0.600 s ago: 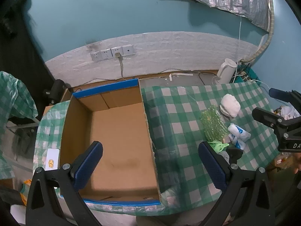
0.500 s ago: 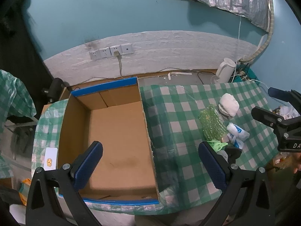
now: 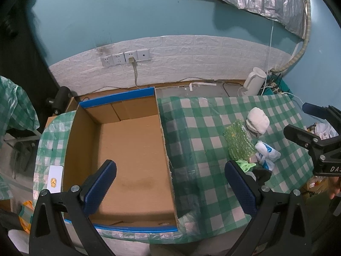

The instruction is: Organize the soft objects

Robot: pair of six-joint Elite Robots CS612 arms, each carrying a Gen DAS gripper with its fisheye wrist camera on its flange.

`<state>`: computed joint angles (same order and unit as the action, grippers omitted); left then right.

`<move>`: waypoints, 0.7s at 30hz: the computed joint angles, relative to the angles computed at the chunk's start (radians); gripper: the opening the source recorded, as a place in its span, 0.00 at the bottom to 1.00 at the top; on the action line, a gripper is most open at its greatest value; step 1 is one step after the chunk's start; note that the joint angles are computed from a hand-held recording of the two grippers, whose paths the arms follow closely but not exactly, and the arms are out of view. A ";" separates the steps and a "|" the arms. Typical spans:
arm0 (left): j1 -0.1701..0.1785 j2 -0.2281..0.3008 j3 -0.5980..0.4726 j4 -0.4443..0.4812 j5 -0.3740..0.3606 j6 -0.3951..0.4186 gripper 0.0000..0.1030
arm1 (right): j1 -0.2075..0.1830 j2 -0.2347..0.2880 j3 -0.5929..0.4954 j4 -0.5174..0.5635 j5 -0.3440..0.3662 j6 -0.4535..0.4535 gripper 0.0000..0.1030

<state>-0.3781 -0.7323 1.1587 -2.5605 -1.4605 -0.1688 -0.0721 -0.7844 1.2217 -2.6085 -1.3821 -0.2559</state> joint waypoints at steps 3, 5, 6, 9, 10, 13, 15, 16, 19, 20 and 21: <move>0.001 0.002 -0.006 0.011 -0.005 -0.002 1.00 | 0.000 0.000 -0.001 0.002 0.000 0.001 0.97; 0.001 0.003 -0.007 0.014 -0.008 -0.003 1.00 | 0.000 0.000 -0.001 0.002 0.000 0.001 0.97; 0.002 0.004 -0.009 0.016 -0.009 -0.004 1.00 | 0.001 0.000 -0.001 0.003 0.000 0.001 0.97; 0.001 0.005 -0.010 0.017 -0.011 -0.006 1.00 | 0.000 0.000 -0.002 0.004 0.000 0.002 0.97; 0.001 0.005 -0.010 0.018 -0.011 -0.007 1.00 | 0.000 0.000 -0.001 0.003 0.000 0.001 0.97; 0.000 0.005 -0.009 0.016 -0.009 -0.006 1.00 | 0.003 -0.001 0.001 -0.001 -0.004 0.002 0.97; 0.000 0.005 -0.008 0.014 -0.006 -0.005 1.00 | 0.003 -0.001 0.003 -0.002 -0.003 0.003 0.97; 0.000 0.006 -0.008 0.014 -0.006 -0.005 1.00 | 0.003 -0.001 0.004 -0.002 -0.004 0.003 0.97; 0.000 0.006 -0.009 0.018 -0.007 -0.009 1.00 | 0.003 0.000 0.000 0.002 -0.002 0.001 0.97; 0.000 0.005 -0.007 0.017 -0.006 -0.010 1.00 | 0.003 -0.001 0.001 0.002 -0.002 0.001 0.97; 0.000 0.005 -0.006 0.016 -0.006 -0.011 1.00 | 0.003 -0.001 0.000 0.002 -0.002 0.001 0.97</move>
<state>-0.3783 -0.7274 1.1531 -2.5445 -1.4668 -0.1794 -0.0696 -0.7850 1.2218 -2.6068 -1.3843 -0.2553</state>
